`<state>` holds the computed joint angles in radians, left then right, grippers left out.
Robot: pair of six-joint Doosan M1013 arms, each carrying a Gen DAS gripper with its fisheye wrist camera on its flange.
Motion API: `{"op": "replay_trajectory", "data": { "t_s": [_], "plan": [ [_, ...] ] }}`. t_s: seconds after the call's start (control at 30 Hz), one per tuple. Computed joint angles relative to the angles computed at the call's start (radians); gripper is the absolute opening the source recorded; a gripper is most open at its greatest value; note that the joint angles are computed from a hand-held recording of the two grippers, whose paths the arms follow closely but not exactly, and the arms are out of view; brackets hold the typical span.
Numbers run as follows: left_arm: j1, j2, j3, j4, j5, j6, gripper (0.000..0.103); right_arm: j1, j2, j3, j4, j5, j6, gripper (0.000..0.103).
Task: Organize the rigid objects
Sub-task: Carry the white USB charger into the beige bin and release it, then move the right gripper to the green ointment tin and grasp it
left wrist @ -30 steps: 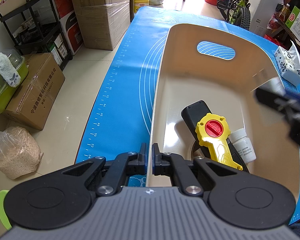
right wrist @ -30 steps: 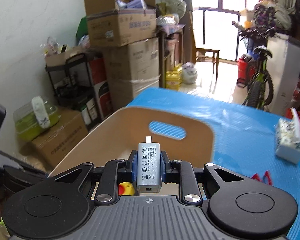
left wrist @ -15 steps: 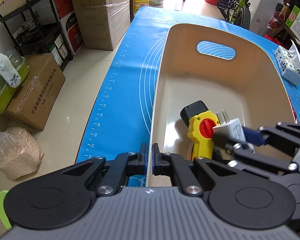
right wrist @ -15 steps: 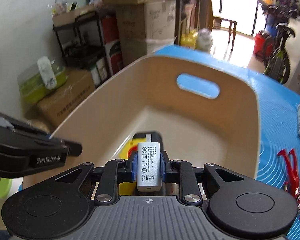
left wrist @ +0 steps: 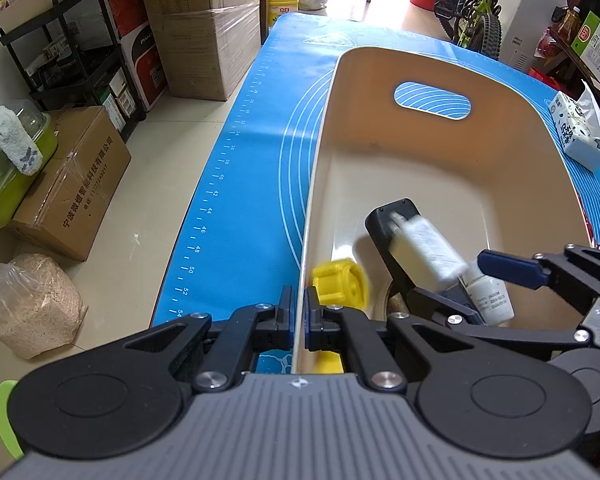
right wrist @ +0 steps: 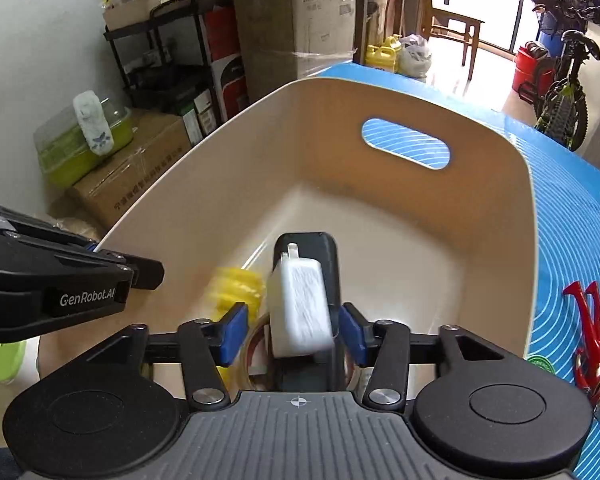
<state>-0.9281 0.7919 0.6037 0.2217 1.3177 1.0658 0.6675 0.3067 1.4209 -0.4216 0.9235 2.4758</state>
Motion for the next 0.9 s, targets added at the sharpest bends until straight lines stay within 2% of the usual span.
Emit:
{"op": "replay_trajectory", "data": {
  "t_s": [0.2, 0.47, 0.7, 0.9],
  "plan": [
    [0.000, 0.001, -0.003, 0.000, 0.001, 0.000, 0.006, 0.001, -0.034, 0.039, -0.035, -0.038, 0.047, 0.075],
    [0.000, 0.001, -0.003, 0.000, 0.001, 0.000, 0.006, 0.007, -0.101, 0.094, -0.188, -0.052, 0.180, 0.083],
    [-0.001, 0.001, -0.003, 0.000, 0.002, 0.000, 0.006, -0.006, -0.162, 0.153, -0.308, 0.021, 0.288, 0.090],
    [-0.001, 0.001, -0.003, 0.000, 0.002, 0.000, 0.006, -0.026, -0.196, 0.207, -0.340, 0.089, 0.321, 0.090]
  ]
}}
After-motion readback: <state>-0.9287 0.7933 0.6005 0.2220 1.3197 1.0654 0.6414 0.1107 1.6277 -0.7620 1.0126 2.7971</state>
